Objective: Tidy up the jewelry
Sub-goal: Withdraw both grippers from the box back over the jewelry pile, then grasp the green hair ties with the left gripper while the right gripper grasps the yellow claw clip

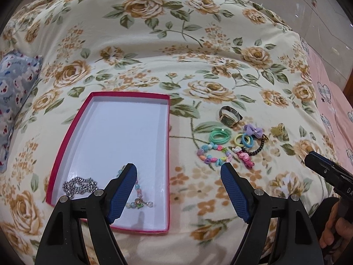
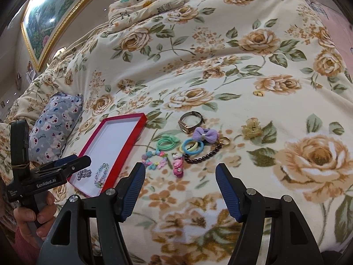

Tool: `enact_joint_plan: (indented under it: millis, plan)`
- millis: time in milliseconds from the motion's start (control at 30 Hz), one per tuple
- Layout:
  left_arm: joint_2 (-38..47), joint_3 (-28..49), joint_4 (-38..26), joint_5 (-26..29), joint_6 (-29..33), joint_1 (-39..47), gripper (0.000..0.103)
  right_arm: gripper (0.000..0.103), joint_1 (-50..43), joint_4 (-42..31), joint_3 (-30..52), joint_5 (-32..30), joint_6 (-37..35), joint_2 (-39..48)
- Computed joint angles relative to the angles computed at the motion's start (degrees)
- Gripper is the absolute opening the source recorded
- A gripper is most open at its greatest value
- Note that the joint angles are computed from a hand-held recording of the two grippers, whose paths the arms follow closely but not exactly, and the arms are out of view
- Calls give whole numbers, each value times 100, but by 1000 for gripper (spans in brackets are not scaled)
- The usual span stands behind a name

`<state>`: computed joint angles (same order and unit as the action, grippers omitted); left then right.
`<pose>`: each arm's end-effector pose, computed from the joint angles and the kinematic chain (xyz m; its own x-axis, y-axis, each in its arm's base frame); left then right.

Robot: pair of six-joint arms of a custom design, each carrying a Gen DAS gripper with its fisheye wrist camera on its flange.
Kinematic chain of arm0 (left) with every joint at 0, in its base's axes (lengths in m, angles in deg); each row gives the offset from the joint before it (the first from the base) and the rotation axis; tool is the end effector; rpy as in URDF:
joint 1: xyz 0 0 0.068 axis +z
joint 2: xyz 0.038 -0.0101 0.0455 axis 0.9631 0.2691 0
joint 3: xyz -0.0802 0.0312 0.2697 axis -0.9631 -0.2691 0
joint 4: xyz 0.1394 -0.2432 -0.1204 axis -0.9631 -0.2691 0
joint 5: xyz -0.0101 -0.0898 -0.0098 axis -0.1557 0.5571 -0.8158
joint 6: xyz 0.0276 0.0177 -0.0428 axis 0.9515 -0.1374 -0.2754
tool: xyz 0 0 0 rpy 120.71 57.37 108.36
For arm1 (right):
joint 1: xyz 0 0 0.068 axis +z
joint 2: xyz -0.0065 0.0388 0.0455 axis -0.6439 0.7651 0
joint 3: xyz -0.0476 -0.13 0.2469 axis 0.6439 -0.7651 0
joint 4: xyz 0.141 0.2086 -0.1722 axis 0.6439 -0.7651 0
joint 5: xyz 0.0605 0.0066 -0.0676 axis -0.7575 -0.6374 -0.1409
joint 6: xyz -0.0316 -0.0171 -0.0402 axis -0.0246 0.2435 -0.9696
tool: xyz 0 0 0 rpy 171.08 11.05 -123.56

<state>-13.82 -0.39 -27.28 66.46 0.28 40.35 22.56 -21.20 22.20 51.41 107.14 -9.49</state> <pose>0.2214 -0.1532 0.2262 -0.6563 0.3838 -0.6496 0.5721 0.8144 -0.0968 0.1074 0.1581 0.2218 -0.5835 0.5453 -0.6019 0.4433 0.8348 0.3266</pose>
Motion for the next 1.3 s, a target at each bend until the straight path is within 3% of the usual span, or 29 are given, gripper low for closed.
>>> enact_joint_plan:
  millis: [733,1300]
  plan:
    - [1237,542,419,-108,-81,-356,78,68,-712,458,-511,-411,-606,-381]
    - [3292,1894,755,-12,-25,-625,77,67,-2816,802,-999,-1008,-2110,-740]
